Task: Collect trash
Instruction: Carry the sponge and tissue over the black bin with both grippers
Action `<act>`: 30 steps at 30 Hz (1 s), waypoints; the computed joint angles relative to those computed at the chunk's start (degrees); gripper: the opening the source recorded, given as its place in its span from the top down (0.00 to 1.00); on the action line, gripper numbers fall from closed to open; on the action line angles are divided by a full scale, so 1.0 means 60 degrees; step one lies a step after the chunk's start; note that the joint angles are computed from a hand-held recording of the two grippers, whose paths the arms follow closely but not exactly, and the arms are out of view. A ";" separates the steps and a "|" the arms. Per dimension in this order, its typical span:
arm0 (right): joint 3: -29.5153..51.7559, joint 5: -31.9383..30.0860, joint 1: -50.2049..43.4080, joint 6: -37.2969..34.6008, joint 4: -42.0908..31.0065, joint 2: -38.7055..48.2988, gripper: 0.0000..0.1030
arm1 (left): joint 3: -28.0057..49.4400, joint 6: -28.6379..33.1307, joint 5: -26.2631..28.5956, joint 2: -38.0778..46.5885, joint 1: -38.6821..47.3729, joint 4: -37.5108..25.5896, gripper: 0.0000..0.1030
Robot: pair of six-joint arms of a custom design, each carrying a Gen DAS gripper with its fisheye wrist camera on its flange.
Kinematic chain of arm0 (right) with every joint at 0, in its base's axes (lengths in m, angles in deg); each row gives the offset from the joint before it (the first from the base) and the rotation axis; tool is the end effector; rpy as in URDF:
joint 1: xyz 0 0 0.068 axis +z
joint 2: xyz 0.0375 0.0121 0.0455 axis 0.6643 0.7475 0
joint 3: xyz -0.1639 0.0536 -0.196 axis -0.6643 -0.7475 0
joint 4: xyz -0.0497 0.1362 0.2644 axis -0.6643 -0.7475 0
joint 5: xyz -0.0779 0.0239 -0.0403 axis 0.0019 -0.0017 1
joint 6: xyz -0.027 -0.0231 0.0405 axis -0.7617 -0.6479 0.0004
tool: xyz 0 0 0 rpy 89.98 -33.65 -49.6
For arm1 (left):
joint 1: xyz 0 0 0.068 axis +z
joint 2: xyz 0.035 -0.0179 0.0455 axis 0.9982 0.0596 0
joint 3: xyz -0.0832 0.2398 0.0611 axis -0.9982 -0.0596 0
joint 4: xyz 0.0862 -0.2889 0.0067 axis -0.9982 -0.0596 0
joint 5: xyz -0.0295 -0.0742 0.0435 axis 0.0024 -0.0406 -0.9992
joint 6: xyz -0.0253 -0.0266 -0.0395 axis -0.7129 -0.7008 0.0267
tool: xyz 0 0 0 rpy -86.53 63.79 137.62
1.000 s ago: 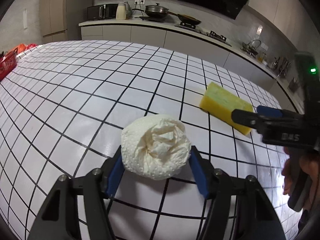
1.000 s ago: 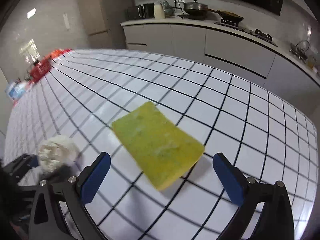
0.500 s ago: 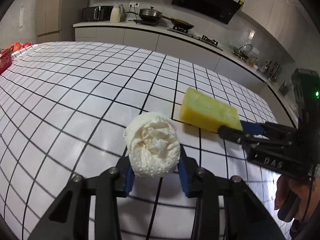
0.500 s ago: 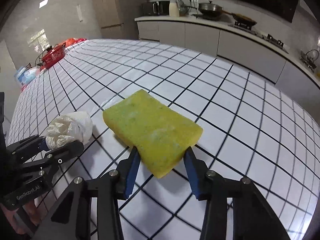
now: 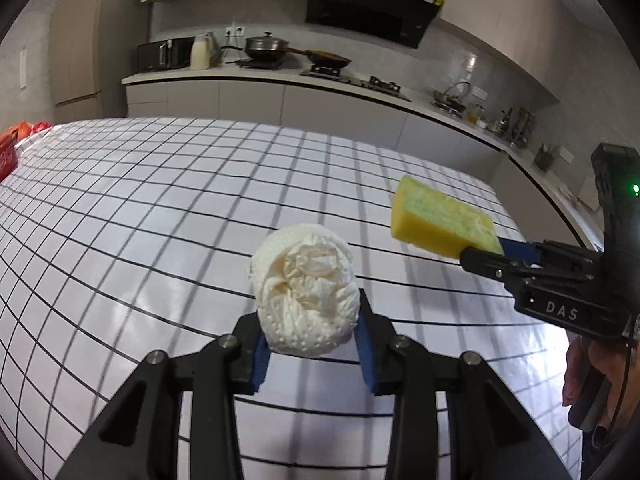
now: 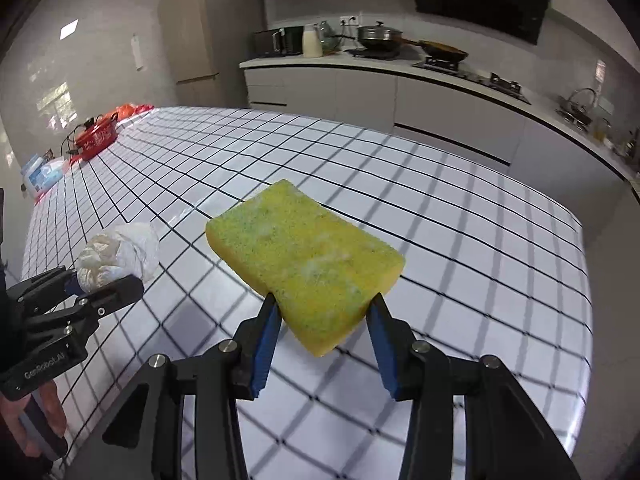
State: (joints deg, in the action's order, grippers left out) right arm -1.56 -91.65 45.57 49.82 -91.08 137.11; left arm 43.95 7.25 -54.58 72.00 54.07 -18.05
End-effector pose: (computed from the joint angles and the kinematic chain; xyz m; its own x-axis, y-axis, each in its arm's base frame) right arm 0.3419 0.0296 0.1670 -0.7389 -0.1608 -0.6544 -0.2591 0.9643 0.0555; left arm 0.2919 -0.1818 0.1569 -0.7133 0.0380 -0.6998 0.2379 0.9524 -0.1908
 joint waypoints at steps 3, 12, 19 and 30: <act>-0.0597 -0.0107 -0.0473 -0.0235 -0.0250 -0.0889 0.55 | 0.0053 -0.0163 -0.0328 -0.0093 -0.0519 -0.0129 0.63; -0.2135 -0.0906 -0.2280 -0.1374 -0.1648 -0.3777 0.55 | 0.0075 -0.0801 -0.1326 -0.0515 -0.2200 -0.0533 0.63; -0.2788 -0.1962 -0.4309 -0.2674 -0.3275 -0.5794 0.55 | 0.0367 -0.1400 -0.2023 -0.0440 -0.3564 -0.0883 0.63; -0.2534 -0.4544 -0.9779 -0.7016 -0.6780 -0.6992 0.55 | 0.1235 -0.2175 -0.2901 0.0099 -0.5673 -0.1357 0.63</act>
State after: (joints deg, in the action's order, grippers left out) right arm -16.76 -118.91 -13.11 7.72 -131.76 95.16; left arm 51.36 -5.80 -71.98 72.59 20.03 -26.19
